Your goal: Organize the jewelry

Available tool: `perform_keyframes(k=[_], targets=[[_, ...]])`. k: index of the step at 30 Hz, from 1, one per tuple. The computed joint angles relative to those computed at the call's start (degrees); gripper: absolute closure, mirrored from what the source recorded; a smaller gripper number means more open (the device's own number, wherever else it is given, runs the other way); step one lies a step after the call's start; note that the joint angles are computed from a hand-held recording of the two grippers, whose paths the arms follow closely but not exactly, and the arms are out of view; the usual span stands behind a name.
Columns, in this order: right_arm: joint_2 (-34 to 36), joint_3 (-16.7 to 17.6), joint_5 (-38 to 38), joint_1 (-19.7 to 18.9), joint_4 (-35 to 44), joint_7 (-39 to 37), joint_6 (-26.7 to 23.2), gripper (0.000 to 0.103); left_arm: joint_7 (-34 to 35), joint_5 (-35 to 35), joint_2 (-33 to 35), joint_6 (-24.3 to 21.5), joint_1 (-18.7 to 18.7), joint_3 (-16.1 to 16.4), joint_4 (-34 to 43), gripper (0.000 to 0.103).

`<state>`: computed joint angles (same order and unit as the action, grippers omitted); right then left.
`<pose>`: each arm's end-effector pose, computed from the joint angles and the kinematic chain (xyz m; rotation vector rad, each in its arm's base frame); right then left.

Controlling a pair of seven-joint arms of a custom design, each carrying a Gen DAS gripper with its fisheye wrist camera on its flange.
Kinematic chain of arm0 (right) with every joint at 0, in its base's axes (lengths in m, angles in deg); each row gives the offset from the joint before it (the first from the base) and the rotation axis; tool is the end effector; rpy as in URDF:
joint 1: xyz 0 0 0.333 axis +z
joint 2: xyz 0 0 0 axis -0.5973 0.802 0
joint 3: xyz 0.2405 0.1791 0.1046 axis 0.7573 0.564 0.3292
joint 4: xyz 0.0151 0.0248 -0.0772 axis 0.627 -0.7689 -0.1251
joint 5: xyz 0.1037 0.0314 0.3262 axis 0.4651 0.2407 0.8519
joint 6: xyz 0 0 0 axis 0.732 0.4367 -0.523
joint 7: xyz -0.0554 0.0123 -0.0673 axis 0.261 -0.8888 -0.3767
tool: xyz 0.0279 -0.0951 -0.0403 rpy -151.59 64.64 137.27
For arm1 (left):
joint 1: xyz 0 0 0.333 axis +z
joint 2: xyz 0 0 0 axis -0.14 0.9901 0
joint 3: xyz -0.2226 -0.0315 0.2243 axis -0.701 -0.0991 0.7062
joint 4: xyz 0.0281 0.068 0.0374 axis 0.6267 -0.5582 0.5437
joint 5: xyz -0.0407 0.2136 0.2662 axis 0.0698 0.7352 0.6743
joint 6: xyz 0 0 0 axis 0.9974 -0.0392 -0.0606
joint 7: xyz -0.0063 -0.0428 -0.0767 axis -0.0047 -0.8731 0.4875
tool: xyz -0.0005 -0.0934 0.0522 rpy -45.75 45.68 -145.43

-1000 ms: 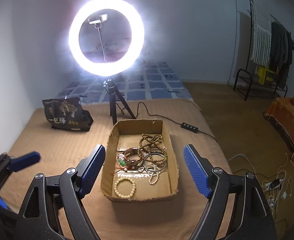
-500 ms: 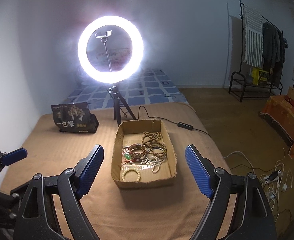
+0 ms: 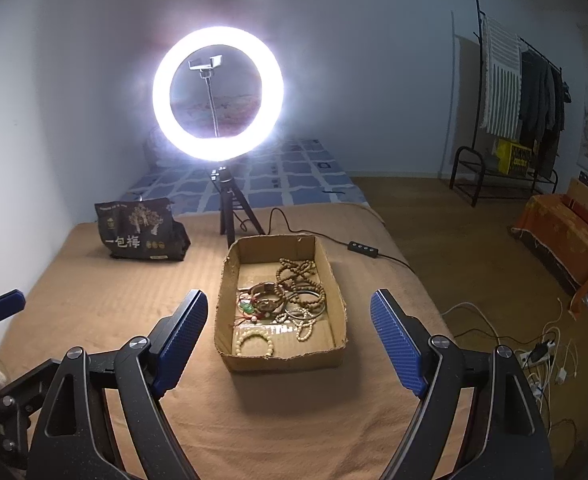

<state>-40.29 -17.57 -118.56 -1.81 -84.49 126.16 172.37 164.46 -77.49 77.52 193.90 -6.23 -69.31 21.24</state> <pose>0.5970 0.2766 0.7091 -1.2272 2.1036 -1.0666 0.6723 -0.1274 0.6914 -0.8969 2.3789 -1.2432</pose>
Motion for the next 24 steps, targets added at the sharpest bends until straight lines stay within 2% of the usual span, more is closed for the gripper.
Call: perform_keyframes(k=[10,24], targets=[[0.4,-0.4,0.4,0.2,0.6,-0.4,-0.9,0.019,-2.8,3.1,0.7,-0.2,-1.2,1.1,1.3,0.001],[0.0,0.2,0.3,0.1,-0.2,0.3,-0.8,0.019,-3.1,3.6,1.0,-0.4,-1.1,0.7,1.9,0.000]])
